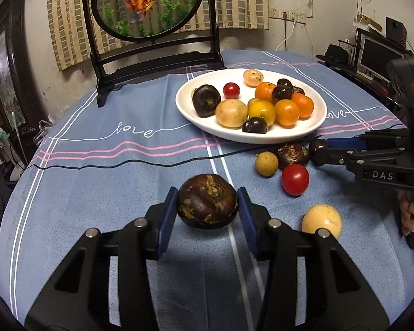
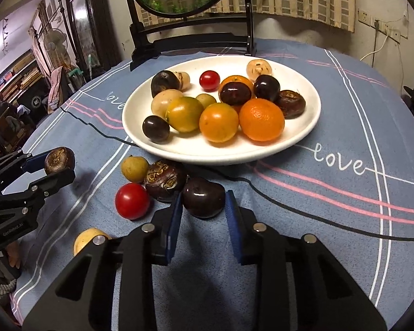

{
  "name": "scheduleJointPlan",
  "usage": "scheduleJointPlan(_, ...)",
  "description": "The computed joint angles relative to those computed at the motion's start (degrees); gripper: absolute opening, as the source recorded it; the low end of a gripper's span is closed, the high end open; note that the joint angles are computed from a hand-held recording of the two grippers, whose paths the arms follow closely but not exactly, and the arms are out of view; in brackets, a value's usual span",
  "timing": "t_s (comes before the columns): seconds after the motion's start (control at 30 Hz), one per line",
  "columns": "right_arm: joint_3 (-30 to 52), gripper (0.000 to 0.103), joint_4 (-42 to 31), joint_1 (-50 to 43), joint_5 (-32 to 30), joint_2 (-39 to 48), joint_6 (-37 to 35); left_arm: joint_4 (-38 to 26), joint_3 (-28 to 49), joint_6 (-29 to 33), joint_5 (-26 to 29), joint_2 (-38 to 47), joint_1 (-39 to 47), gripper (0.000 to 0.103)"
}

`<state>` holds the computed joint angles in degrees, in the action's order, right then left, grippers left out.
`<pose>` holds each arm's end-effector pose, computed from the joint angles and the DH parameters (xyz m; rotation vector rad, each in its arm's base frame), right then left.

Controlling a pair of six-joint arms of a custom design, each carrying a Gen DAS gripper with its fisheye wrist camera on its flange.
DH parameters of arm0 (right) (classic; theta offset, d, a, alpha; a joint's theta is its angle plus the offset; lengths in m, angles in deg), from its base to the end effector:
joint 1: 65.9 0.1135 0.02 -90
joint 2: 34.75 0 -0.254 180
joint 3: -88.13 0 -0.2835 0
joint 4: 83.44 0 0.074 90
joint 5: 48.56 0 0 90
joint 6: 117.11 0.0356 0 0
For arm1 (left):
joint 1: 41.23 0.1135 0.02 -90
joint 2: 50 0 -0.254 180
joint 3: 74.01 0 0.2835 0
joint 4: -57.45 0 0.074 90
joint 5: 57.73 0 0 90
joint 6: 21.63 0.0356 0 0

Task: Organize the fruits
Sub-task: 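Carry both held fruits over the plate and open both tools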

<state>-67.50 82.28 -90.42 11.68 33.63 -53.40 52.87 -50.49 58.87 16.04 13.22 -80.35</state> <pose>0.1761 -0.0609 0.0634 -0.2195 2.4115 0.2853 0.1623 -0.1192 0.0836 0.4549 2.2623 -0.1005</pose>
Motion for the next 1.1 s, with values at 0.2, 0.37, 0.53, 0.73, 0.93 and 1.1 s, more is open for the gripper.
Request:
scheduleJointPlan(0.2,-0.37,0.032,-5.19,-3.63,-4.01,-5.35,-1.81,-0.81,-0.28,-0.04,2.43,-2.16,1.38,0.044)
scheduleJointPlan(0.37,-1.40,0.032,-12.37,-6.99,-7.94,-13.36,-4.59,-2.76,3.02,0.63,5.52,-2.31,2.99,0.044)
scheduleJointPlan(0.53,0.03,0.032,-16.11,-10.56,-11.49,-15.99,-5.85,-1.99,10.62,2.20,5.17,4.32,1.69,0.044)
scheduleJointPlan(0.73,6.64,0.032,-10.71,-8.59,-9.03,-8.93,-0.98,-0.35,23.43,2.41,7.57,18.50,3.10,0.044)
scheduleJointPlan(0.93,17.24,0.032,0.32,-2.16,-5.54,7.94,9.62,1.16,33.30,1.97,8.68,31.56,3.94,0.045)
scheduleJointPlan(1.1,25.00,0.033,6.07,2.79,-3.70,20.09,16.17,2.81,35.90,2.25,8.39,36.09,5.12,0.061)
